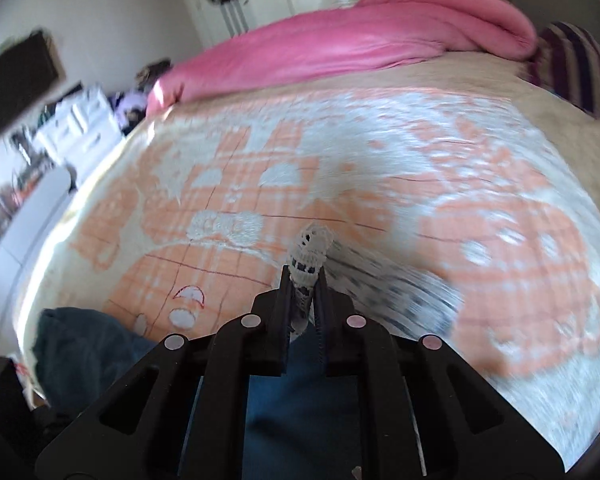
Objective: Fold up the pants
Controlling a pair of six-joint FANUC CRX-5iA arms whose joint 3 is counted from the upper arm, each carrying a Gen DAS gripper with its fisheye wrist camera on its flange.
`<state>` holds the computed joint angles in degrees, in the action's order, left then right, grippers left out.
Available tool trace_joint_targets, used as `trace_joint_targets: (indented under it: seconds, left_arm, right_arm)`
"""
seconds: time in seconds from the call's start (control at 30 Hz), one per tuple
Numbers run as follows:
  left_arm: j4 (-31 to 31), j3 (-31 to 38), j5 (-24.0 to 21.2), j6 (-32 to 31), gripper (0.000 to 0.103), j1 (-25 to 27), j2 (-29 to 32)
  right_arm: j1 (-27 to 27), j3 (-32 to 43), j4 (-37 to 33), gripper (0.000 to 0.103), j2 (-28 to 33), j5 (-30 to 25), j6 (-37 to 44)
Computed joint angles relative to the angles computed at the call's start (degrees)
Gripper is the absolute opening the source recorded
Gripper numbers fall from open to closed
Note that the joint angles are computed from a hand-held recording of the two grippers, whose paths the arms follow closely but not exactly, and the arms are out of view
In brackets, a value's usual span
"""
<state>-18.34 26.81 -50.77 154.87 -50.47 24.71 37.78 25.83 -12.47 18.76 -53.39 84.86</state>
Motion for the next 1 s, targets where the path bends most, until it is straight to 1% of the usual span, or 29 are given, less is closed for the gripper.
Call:
trace_joint_targets:
  seconds: [0.03,0.07,0.1,0.13,0.2,0.23,0.27,0.3,0.4,0.53,0.63,0.73,0.83,0.9,0.97,1.0]
  left_arm:
    - [-0.36,0.07,-0.16,0.16,0.037,-0.03,-0.09]
    - [-0.75,0.26,-0.27,0.57,0.047,-0.12,-0.01]
    - [-1.31,0.82,-0.36,1.24,0.051,-0.3,0.44]
    - [-1.3,0.54,0.1,1.27,0.051,-0.16,0.26]
    - [-1.42,1.29,-0.36,0.29,0.046,-0.27,0.58]
    - [-1.93,1.85,-0.95,0.0,0.038,-0.53,0.91]
    - [-2.42,2.85,-1.86,-1.01,0.014,-0.83,1.38]
    - [-2.5,3.58,-2.48,-1.76,0.002,-0.97,1.76]
    - [-1.93,3.8,-2.28,-3.72,0.002,-1.26,1.9]
    - [-2.53,1.29,0.16,-5.06,0.002,-1.55,0.31]
    - [-2.48,1.19,-0.47,-7.11,0.002,-1.97,0.12]
    - [-1.19,1.65,-1.01,-7.9,0.002,-1.99,0.76]
    - [-1.05,2.7,-1.7,-8.05,0.002,-2.24,1.5]
    - [-1.2,3.27,-2.28,-8.28,0.002,-2.42,1.83]
    - [-1.42,3.9,-2.86,-8.33,0.002,-2.51,2.2]
    - [-1.9,4.5,-3.67,-8.22,0.002,-2.67,2.47]
  right_arm:
    - [-0.87,-2.26,-0.97,0.006,-2.26,0.95,-0.24]
    - [-1.57,-3.31,-1.83,0.006,-3.42,1.4,-0.14]
    - [-2.26,-4.5,-2.72,0.006,-4.77,1.81,0.01]
    - [-3.08,-6.62,-3.8,0.006,-6.93,2.64,0.14]
    - [-4.49,-9.21,-5.31,0.006,-9.63,3.07,0.46]
    - [-5.1,-10.13,-5.99,0.006,-10.53,3.02,0.67]
    - [-5.86,-11.87,-6.63,0.006,-12.07,2.79,0.44]
    - [-6.22,-12.97,-6.8,0.006,-12.98,2.7,0.08]
    - [-7.92,-17.52,-8.56,0.006,-16.94,2.0,-1.27]
    - [-9.58,-23.13,-10.54,0.006,-21.88,0.67,-2.82]
    - [-9.07,-26.22,-9.49,0.006,-23.9,-0.95,-3.82]
    - [-8.67,-28.7,-9.09,0.008,-24.73,-1.07,-5.38]
    - [-9.55,-29.59,-10.45,0.011,-25.2,-0.87,-5.19]
    - [-9.89,-29.54,-10.74,0.019,-25.16,-0.6,-5.41]
    - [-10.92,-28.87,-12.27,0.019,-24.64,-0.78,-4.84]
    - [-11.01,-28.99,-12.21,0.016,-24.63,-0.88,-4.76]
